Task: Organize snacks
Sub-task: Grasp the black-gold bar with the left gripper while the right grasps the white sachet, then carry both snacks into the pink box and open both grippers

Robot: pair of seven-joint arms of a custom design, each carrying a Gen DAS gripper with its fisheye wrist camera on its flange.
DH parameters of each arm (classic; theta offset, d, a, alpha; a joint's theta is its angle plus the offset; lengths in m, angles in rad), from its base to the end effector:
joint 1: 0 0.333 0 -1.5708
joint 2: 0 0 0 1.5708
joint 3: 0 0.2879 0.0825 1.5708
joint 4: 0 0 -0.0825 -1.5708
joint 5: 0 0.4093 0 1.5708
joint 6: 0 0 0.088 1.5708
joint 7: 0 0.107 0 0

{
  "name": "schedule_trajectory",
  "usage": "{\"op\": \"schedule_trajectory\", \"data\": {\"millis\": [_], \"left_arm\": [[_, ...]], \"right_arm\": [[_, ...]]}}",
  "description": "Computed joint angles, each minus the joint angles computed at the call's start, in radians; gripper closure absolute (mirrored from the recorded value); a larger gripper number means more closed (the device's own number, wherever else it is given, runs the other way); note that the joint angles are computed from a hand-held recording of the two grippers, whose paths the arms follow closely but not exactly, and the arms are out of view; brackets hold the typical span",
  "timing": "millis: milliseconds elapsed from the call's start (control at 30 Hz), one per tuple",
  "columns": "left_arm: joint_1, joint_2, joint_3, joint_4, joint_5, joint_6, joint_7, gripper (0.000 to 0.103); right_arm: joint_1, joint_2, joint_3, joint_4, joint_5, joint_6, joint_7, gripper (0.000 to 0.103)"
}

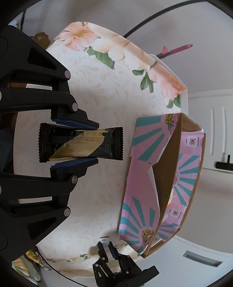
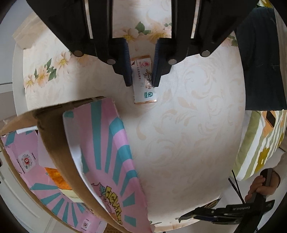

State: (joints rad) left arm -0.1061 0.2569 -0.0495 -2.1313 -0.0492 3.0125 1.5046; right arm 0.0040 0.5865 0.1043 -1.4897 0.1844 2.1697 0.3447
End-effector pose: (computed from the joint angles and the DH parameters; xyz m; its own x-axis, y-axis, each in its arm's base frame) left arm 0.6201 -0.0928 0.3131 -0.0639 -0.9944 0.0847 -0.8154 0.0031 -0.5790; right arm 0.7203 0.0744 0.3057 0.9380 -0.3466 0.0033 -0.3365 -0.9127 -0.2318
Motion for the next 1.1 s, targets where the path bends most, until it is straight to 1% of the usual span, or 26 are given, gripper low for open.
{"op": "schedule_trajectory", "data": {"millis": [33,100,300,467,500,567,667,733,833,867,900,967,1000,1033,1100], "left_arm": [[-0.001,-0.002,0.000,0.000,0.000,0.000,0.000,0.074],[-0.001,-0.009,-0.002,-0.002,-0.001,-0.002,0.001,0.074],[-0.006,-0.052,-0.004,-0.015,0.014,-0.018,-0.014,0.074],[-0.007,-0.116,-0.008,-0.028,0.056,-0.045,-0.053,0.074],[0.000,-0.126,-0.017,-0.026,0.051,-0.052,-0.050,0.074],[0.014,-0.141,-0.036,-0.017,0.030,-0.064,-0.032,0.074],[0.028,-0.152,-0.056,0.008,0.004,-0.069,0.008,0.074],[0.037,-0.144,-0.067,0.046,-0.023,-0.073,0.053,0.074],[0.060,-0.098,-0.090,0.139,-0.106,-0.096,0.158,0.074],[0.068,-0.077,-0.096,0.175,-0.131,-0.109,0.190,0.074],[0.077,-0.042,-0.104,0.233,-0.158,-0.129,0.230,0.074],[0.090,0.023,-0.112,0.338,-0.193,-0.169,0.286,0.074],[0.092,0.060,-0.112,0.396,-0.199,-0.192,0.303,0.074],[0.091,0.096,-0.110,0.449,-0.201,-0.216,0.314,0.074],[0.101,0.187,-0.118,0.590,-0.216,-0.285,0.349,0.074]], "right_arm": [[-0.001,-0.014,0.001,-0.026,0.007,0.027,0.004,0.083],[-0.008,-0.032,0.001,-0.052,0.024,0.040,0.017,0.084],[-0.023,-0.113,0.014,-0.168,0.098,0.121,0.031,0.084],[-0.032,-0.201,0.017,-0.243,0.187,0.123,0.058,0.084],[-0.033,-0.230,0.018,-0.270,0.217,0.137,0.064,0.084],[-0.028,-0.249,0.013,-0.272,0.263,0.129,0.094,0.084],[-0.012,-0.303,0.009,-0.318,0.329,0.157,0.124,0.084],[0.003,-0.329,0.007,-0.324,0.369,0.181,0.147,0.084],[0.026,-0.342,-0.002,-0.303,0.397,0.209,0.189,0.084],[0.036,-0.331,-0.005,-0.275,0.400,0.225,0.224,0.084],[0.042,-0.317,-0.008,-0.244,0.396,0.229,0.253,0.084],[0.063,-0.279,-0.011,-0.186,0.374,0.278,0.338,0.084],[0.065,-0.264,-0.009,-0.163,0.363,0.286,0.370,0.084],[0.081,-0.233,-0.015,-0.118,0.332,0.306,0.444,0.084],[0.089,-0.191,-0.013,-0.055,0.286,0.314,0.539,0.084]]}}
